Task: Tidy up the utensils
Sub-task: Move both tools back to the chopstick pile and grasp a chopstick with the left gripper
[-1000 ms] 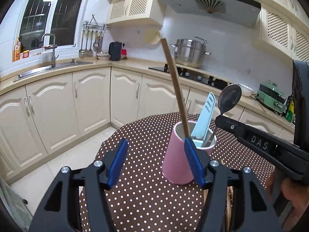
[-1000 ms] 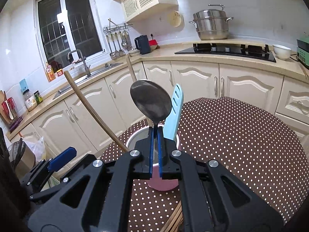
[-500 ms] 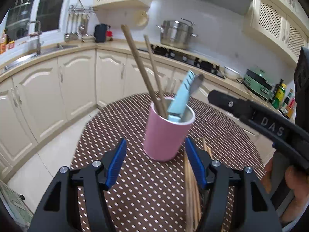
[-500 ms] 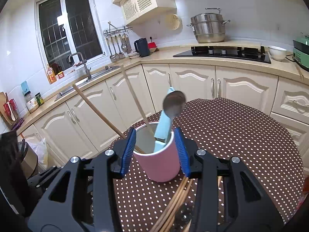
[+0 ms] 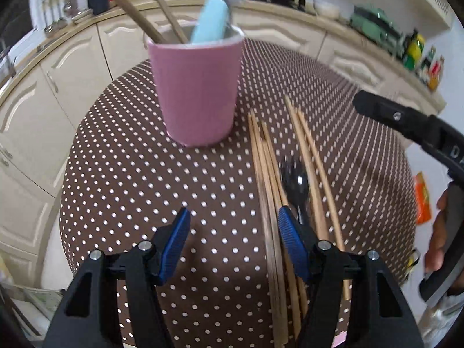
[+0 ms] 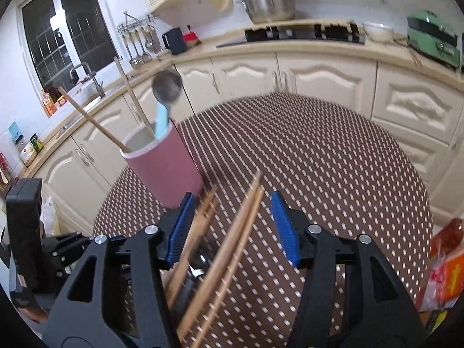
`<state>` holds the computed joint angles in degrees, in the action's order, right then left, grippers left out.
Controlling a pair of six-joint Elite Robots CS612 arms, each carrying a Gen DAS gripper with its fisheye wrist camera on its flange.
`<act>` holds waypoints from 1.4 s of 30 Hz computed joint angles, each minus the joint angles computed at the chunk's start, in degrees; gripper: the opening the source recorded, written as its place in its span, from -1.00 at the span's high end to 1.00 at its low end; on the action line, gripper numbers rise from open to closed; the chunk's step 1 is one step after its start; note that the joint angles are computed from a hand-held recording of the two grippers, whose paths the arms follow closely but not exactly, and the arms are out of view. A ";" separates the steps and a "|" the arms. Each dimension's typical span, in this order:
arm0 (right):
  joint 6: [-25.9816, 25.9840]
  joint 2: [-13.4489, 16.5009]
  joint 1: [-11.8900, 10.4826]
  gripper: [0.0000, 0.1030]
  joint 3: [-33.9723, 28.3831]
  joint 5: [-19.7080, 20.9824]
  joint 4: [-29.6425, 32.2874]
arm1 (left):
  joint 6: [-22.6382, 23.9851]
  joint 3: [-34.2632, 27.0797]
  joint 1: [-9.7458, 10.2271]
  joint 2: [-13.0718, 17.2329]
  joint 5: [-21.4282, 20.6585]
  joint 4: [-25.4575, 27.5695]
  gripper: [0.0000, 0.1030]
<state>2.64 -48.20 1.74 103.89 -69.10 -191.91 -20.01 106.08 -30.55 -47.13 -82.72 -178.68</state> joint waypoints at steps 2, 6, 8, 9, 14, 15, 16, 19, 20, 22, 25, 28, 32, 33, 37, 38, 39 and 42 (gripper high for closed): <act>0.05 -0.03 -0.44 -0.13 0.80 0.29 0.14 | 0.34 -0.45 -0.57 0.28 1.55 2.46 -0.20; 0.07 -0.05 -1.10 -0.14 1.89 0.91 0.28 | 0.03 -0.84 -1.25 0.75 3.50 3.55 -0.21; 0.19 0.00 -1.34 -0.15 2.12 1.27 0.33 | -0.27 -1.04 -1.32 0.78 3.44 4.02 -0.21; 0.22 -0.01 -1.36 -0.15 2.12 1.35 0.42 | -0.31 -1.13 -1.42 0.80 3.71 4.20 -0.21; -0.60 -0.14 -1.38 -0.16 2.66 2.02 0.56 | 0.77 -1.57 -2.11 1.10 7.29 4.80 -0.40; -0.83 -0.13 -1.41 -0.16 2.68 2.10 0.67 | 0.91 -1.60 -2.18 1.14 7.92 4.84 -0.42; -1.09 -0.19 -1.44 -0.16 2.80 2.10 0.76 | 1.05 -1.96 -2.28 1.23 8.29 5.09 -0.43; -1.27 -0.29 -1.51 -0.17 2.92 1.90 0.79 | 0.50 -2.17 -2.07 1.31 7.68 5.25 -0.43; -1.22 -0.31 -1.58 -0.17 3.00 1.90 0.71 | 0.44 -2.29 -2.00 1.34 7.48 5.34 -0.43; -0.92 -0.37 -1.62 -0.20 3.05 1.76 0.66 | 0.11 -2.52 -1.96 1.36 7.13 5.74 -0.43; -1.12 -0.43 -1.79 -0.22 3.24 1.87 0.88 | 0.13 -2.69 -2.12 1.30 7.59 6.35 -0.43; -1.32 -0.35 -1.82 -0.22 3.01 1.96 1.40 | 0.19 -2.34 -1.88 1.24 7.05 5.88 -0.43; -1.33 -0.19 -1.67 -0.22 2.54 2.01 1.86 | -0.58 -2.33 -1.98 1.26 8.05 6.28 -0.43; -1.40 -0.21 -1.63 -0.22 2.54 2.06 1.86 | -0.68 -2.52 -2.19 1.24 9.31 7.21 -0.43; -1.31 -0.21 -1.50 -0.24 2.46 1.77 1.78 | 0.24 -3.04 -2.54 1.30 10.41 8.32 -0.43; -1.27 -0.18 -1.48 -0.24 2.39 1.75 1.89 | 0.42 -3.29 -2.62 1.37 10.67 8.66 -0.43; -1.30 -0.16 -1.44 -0.24 2.31 1.56 2.11 | 0.71 -3.65 -2.74 1.48 11.02 9.10 -0.43; -2.09 -0.24 -1.22 -0.24 2.04 0.74 3.37 | 2.38 -5.82 -2.92 2.39 12.24 12.73 -0.43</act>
<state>0.55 -48.45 0.52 105.94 -68.36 -188.55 -17.63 100.26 -33.47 -44.74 -70.48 -165.95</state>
